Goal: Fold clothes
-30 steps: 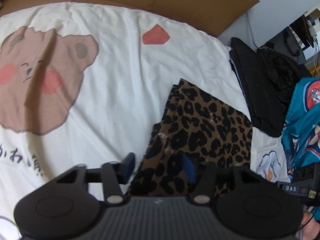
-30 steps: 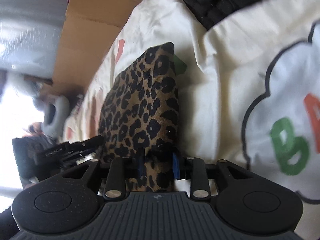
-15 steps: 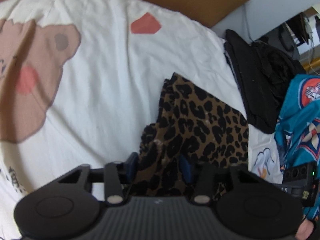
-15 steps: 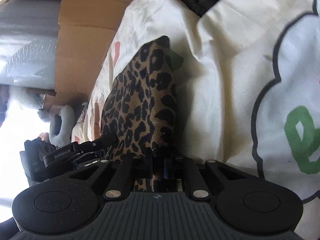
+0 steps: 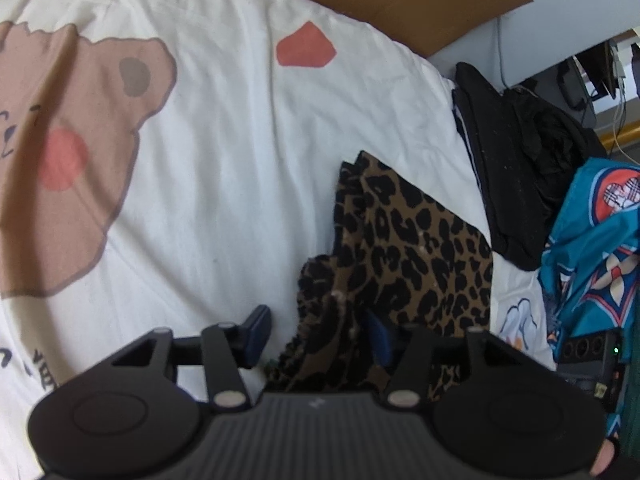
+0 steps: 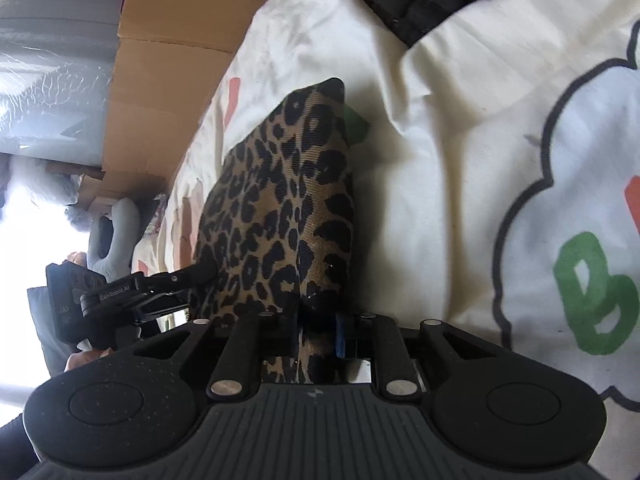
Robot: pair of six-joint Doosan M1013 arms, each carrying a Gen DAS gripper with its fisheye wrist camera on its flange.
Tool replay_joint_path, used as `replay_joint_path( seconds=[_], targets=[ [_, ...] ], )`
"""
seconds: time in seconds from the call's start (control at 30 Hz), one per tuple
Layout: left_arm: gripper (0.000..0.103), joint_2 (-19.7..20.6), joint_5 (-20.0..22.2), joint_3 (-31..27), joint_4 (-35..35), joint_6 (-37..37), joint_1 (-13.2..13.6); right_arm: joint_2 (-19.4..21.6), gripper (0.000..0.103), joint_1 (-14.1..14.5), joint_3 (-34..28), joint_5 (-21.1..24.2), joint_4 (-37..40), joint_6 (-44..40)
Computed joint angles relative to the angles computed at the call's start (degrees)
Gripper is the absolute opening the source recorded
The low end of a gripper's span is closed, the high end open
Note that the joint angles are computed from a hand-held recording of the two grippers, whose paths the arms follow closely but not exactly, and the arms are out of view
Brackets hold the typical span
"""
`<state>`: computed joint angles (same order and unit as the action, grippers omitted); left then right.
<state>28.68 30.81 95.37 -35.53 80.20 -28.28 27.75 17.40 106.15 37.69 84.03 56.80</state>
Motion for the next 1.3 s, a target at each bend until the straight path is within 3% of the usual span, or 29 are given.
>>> replay_joint_path(
  seconds=[0.37,0.5,0.57,0.7,0.87,1.13,1.3],
  targets=[
    [0.062,2.29,5.25,-1.86,-11.17,12.86,2.12,0.88,0.024,0.29,-0.4,0.45,1.37,-0.7],
    [0.059,3.33,9.17,-2.55,-16.92,17.7,2.82,1.52,0.024,0.35,-0.42,0.99,3.71,-1.46],
    [0.056,3.68,10.34,-3.24,-16.09,18.6,2.66,1.8,0.024,0.4,-0.72,1.33,4.01,-1.25],
    [0.048,4.1,10.17,-3.7,-15.41,19.06,2.63,2.02,0.024,0.41,-1.02,1.72,4.23,-0.9],
    [0.033,3.81,9.88,-3.62,-15.68,20.87,2.51,1.56,0.009,0.62,-1.4,1.18,2.29,-0.24],
    [0.026,1.54,7.17,-2.31,-15.35,23.5,1.76,-0.34,0.006,1.26,-2.29,-0.45,-3.55,0.7],
    [0.026,-0.5,4.91,-1.33,-11.32,18.63,0.8,-1.44,0.006,2.24,-2.93,-2.77,-6.76,2.07]
  ],
)
